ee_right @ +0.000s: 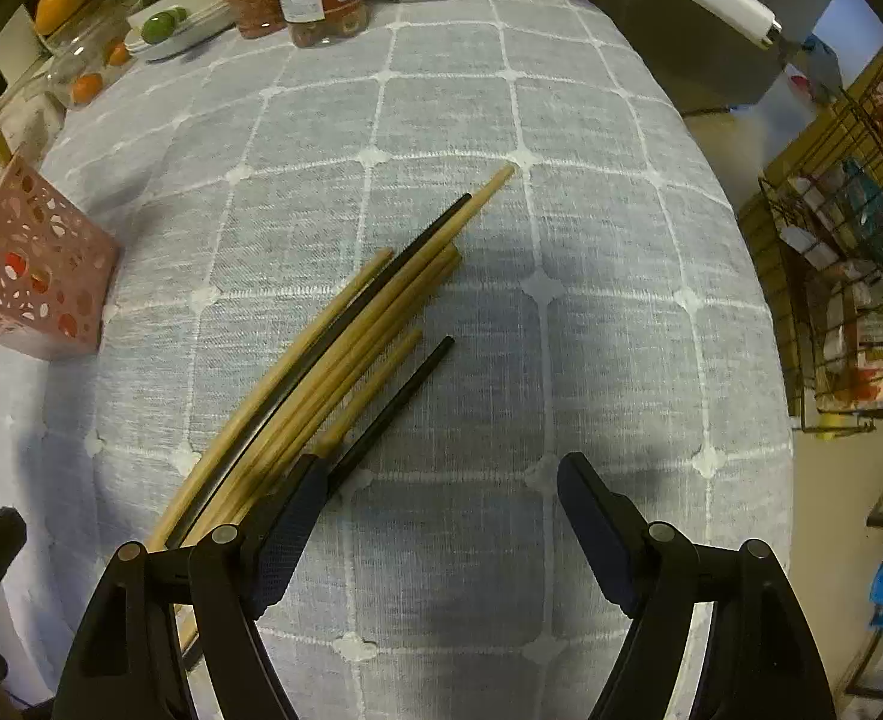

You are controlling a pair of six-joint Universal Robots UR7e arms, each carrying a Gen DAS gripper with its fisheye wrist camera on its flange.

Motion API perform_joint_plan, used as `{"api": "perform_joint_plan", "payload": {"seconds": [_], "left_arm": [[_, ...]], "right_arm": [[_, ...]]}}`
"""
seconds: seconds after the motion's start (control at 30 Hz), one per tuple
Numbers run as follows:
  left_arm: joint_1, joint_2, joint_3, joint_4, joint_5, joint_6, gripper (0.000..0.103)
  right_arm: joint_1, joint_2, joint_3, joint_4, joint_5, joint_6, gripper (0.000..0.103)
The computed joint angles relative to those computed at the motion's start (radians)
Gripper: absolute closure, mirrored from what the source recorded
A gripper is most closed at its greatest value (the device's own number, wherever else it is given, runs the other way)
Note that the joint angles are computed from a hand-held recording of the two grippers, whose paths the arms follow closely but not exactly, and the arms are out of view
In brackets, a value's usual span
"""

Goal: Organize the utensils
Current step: 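Grasp a black chopstick with the right gripper while the left gripper grasps wooden chopsticks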

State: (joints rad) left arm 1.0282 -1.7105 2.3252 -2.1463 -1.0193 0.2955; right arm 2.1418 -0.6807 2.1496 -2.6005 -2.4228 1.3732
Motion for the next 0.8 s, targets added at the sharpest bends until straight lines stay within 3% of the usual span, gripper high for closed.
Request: {"api": "perform_joint_plan", "payload": {"seconds": [0.07, 0.17, 0.37, 0.43, 0.53, 0.67, 0.77, 0.8], "left_arm": [[-0.002, 0.000, 0.002, -0.001, -0.001, 0.000, 0.018], [-0.005, -0.003, 0.004, 0.007, -0.005, 0.000, 0.018], [-0.017, -0.023, 0.015, 0.028, -0.015, 0.025, 0.018], [-0.024, -0.031, 0.021, 0.035, -0.023, 0.044, 0.018], [-0.037, -0.046, 0.030, 0.054, -0.041, 0.064, 0.018], [-0.061, -0.060, 0.043, 0.079, -0.070, 0.080, 0.019], [-0.086, -0.066, 0.062, 0.083, -0.089, 0.079, 0.028], [-0.101, -0.060, 0.071, 0.085, -0.089, 0.069, 0.036]], "right_arm": [[-0.007, 0.006, 0.003, -0.045, 0.022, -0.010, 0.023], [-0.005, 0.026, -0.034, 0.019, 0.002, 0.016, 0.027], [0.016, 0.040, -0.050, -0.004, 0.001, -0.025, 0.060], [0.020, 0.032, -0.023, -0.080, 0.018, -0.073, 0.082], [0.024, 0.016, 0.021, -0.147, 0.032, -0.089, 0.093], [0.012, -0.018, 0.113, -0.268, 0.046, -0.107, 0.097], [0.022, -0.042, 0.164, -0.339, 0.043, -0.107, 0.097], [0.028, -0.051, 0.182, -0.363, 0.040, -0.106, 0.097]]}}
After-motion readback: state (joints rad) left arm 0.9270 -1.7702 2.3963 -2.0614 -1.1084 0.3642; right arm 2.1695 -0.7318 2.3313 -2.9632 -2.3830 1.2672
